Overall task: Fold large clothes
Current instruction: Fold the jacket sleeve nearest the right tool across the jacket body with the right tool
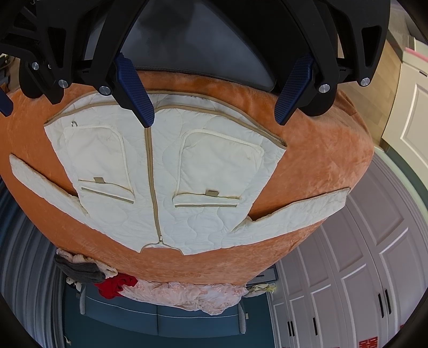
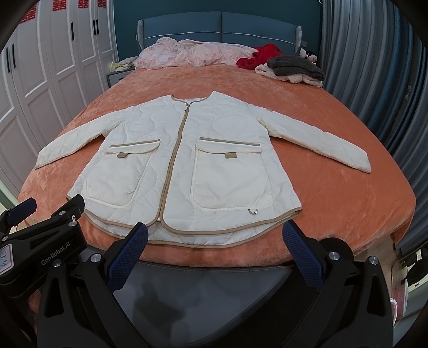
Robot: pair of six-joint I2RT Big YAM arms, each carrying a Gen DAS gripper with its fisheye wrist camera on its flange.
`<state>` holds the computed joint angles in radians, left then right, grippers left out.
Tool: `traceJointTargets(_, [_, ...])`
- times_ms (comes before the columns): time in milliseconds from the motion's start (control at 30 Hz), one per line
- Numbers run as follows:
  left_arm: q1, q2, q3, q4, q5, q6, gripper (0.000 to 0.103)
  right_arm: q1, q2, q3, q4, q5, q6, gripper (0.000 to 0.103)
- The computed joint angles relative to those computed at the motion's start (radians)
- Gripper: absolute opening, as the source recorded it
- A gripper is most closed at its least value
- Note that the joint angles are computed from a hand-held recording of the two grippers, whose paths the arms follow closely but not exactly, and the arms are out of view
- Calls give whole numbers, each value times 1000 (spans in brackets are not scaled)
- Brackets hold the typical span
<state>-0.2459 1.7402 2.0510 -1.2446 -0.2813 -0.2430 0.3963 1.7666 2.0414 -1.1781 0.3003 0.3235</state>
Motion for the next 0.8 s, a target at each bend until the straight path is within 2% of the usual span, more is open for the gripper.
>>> traceJointTargets(200, [18, 17, 14, 7, -3, -1, 88, -49, 10, -29, 40, -36, 19, 98])
traceJointTargets(400, [44, 116, 129, -25, -23, -24, 88, -173, 49, 0, 96, -59, 58, 98])
traceJointTargets(633, [59, 269, 335, -99, -75, -9, 88, -367, 204, 181, 95, -115, 127, 98])
traceJointTargets(733, [64, 345, 442, -142, -94, -19, 88, -442, 297, 294, 95, -124, 150, 98])
traceJointTargets(800, [69, 396, 518, -170, -98, -36, 88, -493, 380, 403, 68, -128, 184, 98])
